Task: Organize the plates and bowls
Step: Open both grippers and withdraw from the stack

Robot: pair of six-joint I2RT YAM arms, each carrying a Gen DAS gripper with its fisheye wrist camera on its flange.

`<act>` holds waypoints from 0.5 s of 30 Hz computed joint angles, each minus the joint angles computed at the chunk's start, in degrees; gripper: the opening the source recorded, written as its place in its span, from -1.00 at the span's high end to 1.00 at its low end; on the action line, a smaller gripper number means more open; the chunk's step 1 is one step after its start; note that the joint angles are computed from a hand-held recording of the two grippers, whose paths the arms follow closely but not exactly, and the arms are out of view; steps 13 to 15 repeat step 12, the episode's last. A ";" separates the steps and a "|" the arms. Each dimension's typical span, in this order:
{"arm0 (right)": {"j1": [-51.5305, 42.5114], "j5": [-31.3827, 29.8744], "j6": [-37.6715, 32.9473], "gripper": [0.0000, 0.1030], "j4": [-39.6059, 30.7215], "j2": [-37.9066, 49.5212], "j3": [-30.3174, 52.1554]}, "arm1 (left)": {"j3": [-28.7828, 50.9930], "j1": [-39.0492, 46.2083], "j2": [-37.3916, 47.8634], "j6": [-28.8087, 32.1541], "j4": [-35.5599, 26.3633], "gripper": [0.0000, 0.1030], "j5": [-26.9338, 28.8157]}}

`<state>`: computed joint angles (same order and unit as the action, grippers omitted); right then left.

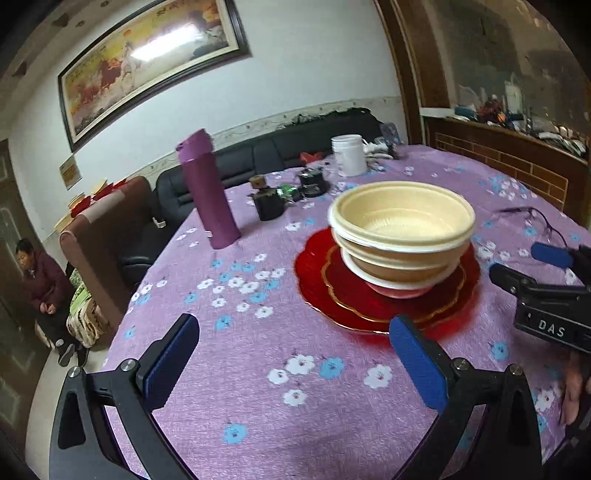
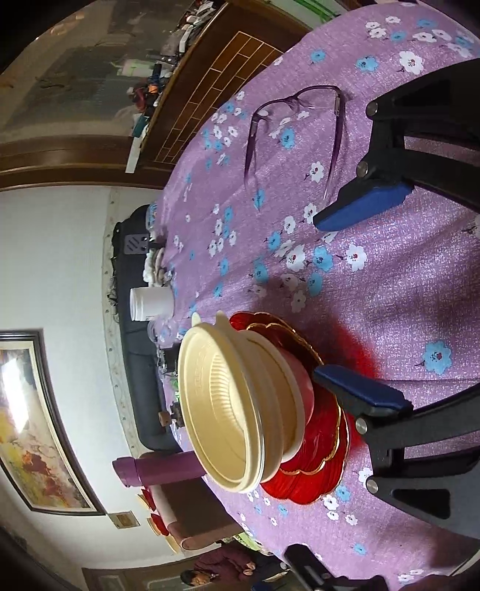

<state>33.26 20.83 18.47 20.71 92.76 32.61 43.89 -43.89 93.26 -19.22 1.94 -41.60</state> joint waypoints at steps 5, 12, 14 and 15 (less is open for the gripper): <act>-0.80 -1.58 0.21 -0.59 0.16 0.30 -0.20 | 2.14 0.40 2.12 -0.61 -2.50 -1.00 2.67; -1.88 -2.92 1.23 -0.59 -0.46 0.51 -0.12 | 1.43 0.17 1.47 -1.08 -2.15 -1.00 3.79; -1.88 -2.92 1.23 -0.59 -0.46 0.51 -0.12 | 1.43 0.17 1.47 -1.08 -2.15 -1.00 3.79; -1.88 -2.92 1.23 -0.59 -0.46 0.51 -0.12 | 1.43 0.17 1.47 -1.08 -2.15 -1.00 3.79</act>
